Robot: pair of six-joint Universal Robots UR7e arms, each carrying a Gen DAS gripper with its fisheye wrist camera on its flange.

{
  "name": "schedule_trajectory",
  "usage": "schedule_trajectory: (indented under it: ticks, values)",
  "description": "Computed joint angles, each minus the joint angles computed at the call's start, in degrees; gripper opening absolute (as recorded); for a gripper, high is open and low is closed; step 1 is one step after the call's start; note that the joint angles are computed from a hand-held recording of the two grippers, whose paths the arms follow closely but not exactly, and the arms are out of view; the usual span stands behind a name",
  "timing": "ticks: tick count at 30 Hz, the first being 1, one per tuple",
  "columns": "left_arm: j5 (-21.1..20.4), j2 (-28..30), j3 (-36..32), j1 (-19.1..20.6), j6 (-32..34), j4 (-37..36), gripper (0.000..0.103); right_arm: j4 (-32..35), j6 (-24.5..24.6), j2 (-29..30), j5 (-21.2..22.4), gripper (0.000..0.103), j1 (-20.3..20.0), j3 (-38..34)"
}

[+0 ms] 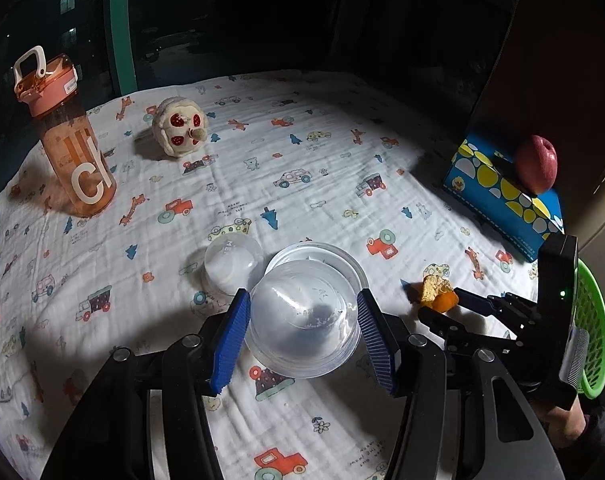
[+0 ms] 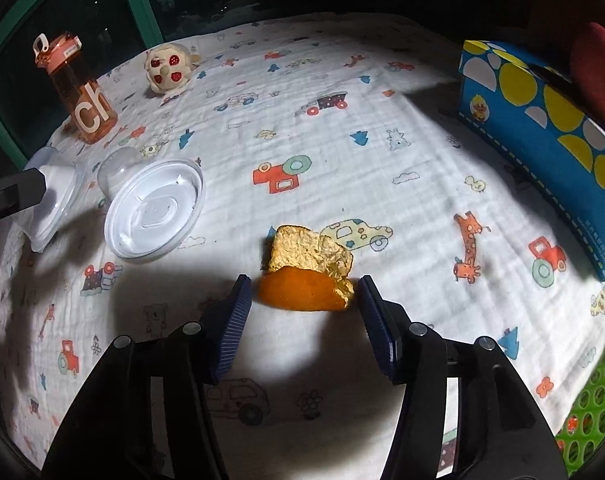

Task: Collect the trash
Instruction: 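Grasp the clear dome with the left gripper while the right gripper grasps the orange peel, then carry the clear dome and orange peel over the green basket and release both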

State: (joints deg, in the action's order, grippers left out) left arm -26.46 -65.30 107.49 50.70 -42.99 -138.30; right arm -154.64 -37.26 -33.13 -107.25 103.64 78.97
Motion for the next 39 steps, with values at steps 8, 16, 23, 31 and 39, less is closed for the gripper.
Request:
schedule_trajectory:
  ticks: [8,16,23,31,39]
  values:
    - [-0.5,0.2,0.4,-0.3,-0.2,-0.6,0.053,-3.3,-0.8,-0.6,-1.4,0.043,0.2,1.8]
    - [-0.6,0.5,0.6,-1.3,-0.2,-0.6,0.053,-4.4,1.4,-4.7,1.0,0.041,-0.2,6.1]
    - [-1.3,1.9,-0.1,-2.6,1.4,-2.1,0.053,-6.9,1.9,-9.5,2.6,0.041,-0.6,10.8]
    - [-3.4,5.9,-2.6,-4.5,6.2,-6.0,0.053,-10.9,1.7,-16.6,3.7,0.041,-2.5,16.5]
    - [-6.8,12.2,-7.8,-6.2,12.9,-10.0,0.053,-15.3,2.0,-23.6,3.4,0.041,-6.0,21.1]
